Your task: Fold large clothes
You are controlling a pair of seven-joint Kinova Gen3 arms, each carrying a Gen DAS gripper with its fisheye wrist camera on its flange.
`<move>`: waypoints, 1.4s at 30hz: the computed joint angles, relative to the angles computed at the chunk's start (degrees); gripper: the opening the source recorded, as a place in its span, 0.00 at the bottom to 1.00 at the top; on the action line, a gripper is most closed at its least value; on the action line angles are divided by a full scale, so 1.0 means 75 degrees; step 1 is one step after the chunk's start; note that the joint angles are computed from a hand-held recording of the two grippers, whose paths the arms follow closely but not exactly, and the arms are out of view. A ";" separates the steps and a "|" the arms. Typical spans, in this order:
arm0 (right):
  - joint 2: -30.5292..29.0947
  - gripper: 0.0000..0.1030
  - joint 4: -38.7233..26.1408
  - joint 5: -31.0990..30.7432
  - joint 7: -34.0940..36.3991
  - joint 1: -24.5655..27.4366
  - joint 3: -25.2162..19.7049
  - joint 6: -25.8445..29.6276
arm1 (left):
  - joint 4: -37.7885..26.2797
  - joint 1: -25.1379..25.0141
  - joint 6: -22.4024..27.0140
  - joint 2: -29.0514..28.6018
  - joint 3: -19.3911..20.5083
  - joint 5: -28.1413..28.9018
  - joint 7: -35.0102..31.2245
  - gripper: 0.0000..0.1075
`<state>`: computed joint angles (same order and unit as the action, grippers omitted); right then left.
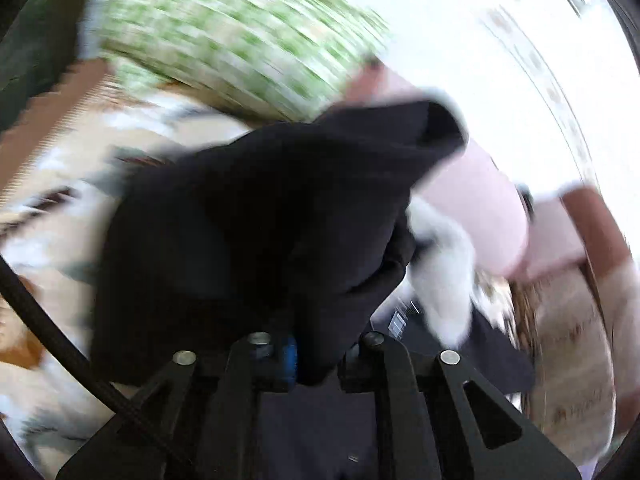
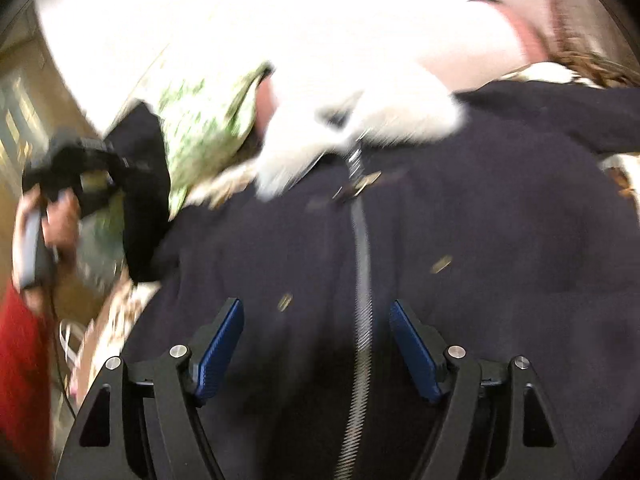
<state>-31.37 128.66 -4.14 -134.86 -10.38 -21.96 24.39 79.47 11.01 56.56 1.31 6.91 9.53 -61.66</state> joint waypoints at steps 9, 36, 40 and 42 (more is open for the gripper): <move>0.0114 0.77 0.0102 -0.0456 0.0248 -0.0303 0.1080 0.0067 | 0.1719 -0.2334 -0.1125 -0.0625 0.2831 0.1864 -0.1193 0.69; 0.4676 0.14 -0.3953 -0.0007 0.0923 -0.0169 0.0044 0.1007 | 0.3515 -0.0875 -0.1159 -0.2116 0.1304 -0.2644 0.2493 0.74; 0.3763 0.14 -0.3813 0.1048 0.0062 -0.0143 0.0135 0.1384 | 0.3574 -0.0438 -0.1233 -0.2038 0.0716 -0.2403 0.2488 0.74; 0.3428 0.14 -0.3696 0.1303 -0.0067 -0.0125 0.0304 0.1579 | 0.3607 -0.0435 -0.1274 -0.2052 0.0628 -0.2224 0.2394 0.74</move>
<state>-5.66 100.94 5.63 -135.36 -11.32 -19.68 36.24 106.52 7.74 47.01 -14.08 11.62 -7.16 -43.71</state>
